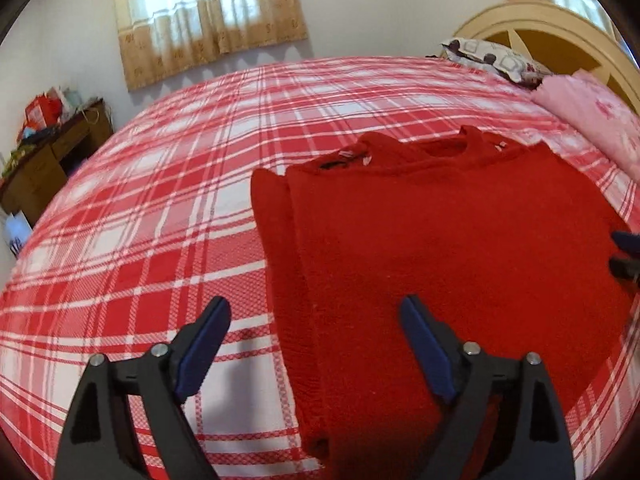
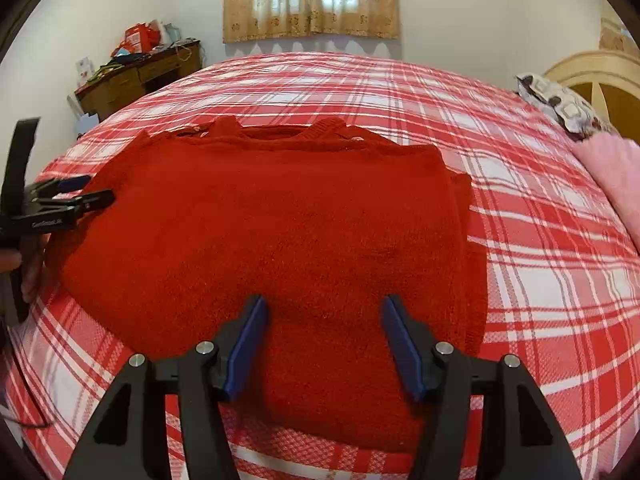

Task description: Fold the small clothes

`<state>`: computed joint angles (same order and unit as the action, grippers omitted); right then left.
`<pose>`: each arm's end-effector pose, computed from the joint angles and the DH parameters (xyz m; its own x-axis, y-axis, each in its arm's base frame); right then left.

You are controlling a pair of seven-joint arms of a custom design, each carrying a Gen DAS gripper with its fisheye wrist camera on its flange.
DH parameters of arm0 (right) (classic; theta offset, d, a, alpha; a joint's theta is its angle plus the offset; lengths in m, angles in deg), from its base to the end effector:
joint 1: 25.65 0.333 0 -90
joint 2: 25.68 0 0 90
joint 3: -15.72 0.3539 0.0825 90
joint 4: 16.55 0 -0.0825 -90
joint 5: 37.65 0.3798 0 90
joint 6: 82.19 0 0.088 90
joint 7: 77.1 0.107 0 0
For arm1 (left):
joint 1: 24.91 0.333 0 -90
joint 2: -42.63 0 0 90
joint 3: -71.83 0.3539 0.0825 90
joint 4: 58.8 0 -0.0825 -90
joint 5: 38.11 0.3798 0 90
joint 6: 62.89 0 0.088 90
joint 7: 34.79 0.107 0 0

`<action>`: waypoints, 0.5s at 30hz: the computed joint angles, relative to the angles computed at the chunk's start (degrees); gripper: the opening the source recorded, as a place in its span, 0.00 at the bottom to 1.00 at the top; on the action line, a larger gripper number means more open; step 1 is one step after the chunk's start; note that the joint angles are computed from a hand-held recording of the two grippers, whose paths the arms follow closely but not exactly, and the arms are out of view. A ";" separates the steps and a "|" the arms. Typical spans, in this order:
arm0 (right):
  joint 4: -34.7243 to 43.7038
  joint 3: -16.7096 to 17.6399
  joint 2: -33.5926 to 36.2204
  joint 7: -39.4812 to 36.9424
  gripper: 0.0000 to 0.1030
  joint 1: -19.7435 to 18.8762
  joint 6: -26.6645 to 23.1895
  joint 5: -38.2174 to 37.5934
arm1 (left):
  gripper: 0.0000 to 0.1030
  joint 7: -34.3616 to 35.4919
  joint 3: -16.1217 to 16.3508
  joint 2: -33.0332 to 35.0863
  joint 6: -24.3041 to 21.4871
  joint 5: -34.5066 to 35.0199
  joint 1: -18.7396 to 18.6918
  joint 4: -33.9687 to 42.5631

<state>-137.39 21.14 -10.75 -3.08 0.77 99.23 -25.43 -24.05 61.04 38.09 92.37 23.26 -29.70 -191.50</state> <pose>0.5487 0.3131 0.4260 0.5600 -0.8280 0.0263 -0.5683 -0.4071 -0.7151 0.4920 -0.1707 0.4518 0.2349 -0.9702 -0.0601 -0.7052 -0.1276 -0.6974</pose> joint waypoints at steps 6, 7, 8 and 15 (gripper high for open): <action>-4.06 -2.21 -3.49 1.60 0.60 3.12 1.59 -2.19 | 0.88 -13.05 -0.46 -4.98 3.74 9.34 2.15 -4.34; -4.74 -3.35 -4.04 1.79 0.60 4.64 2.04 -3.34 | 0.88 -14.37 -0.37 -5.69 4.34 10.55 2.64 -5.00; -4.98 -4.58 -4.32 2.17 0.60 6.07 2.15 -4.35 | 0.88 -15.29 -0.14 -6.17 5.21 11.49 3.18 -5.57; -4.38 -7.76 -4.48 3.60 0.60 13.02 1.46 -10.79 | 0.88 -22.19 2.07 -5.75 16.89 16.40 7.62 -6.27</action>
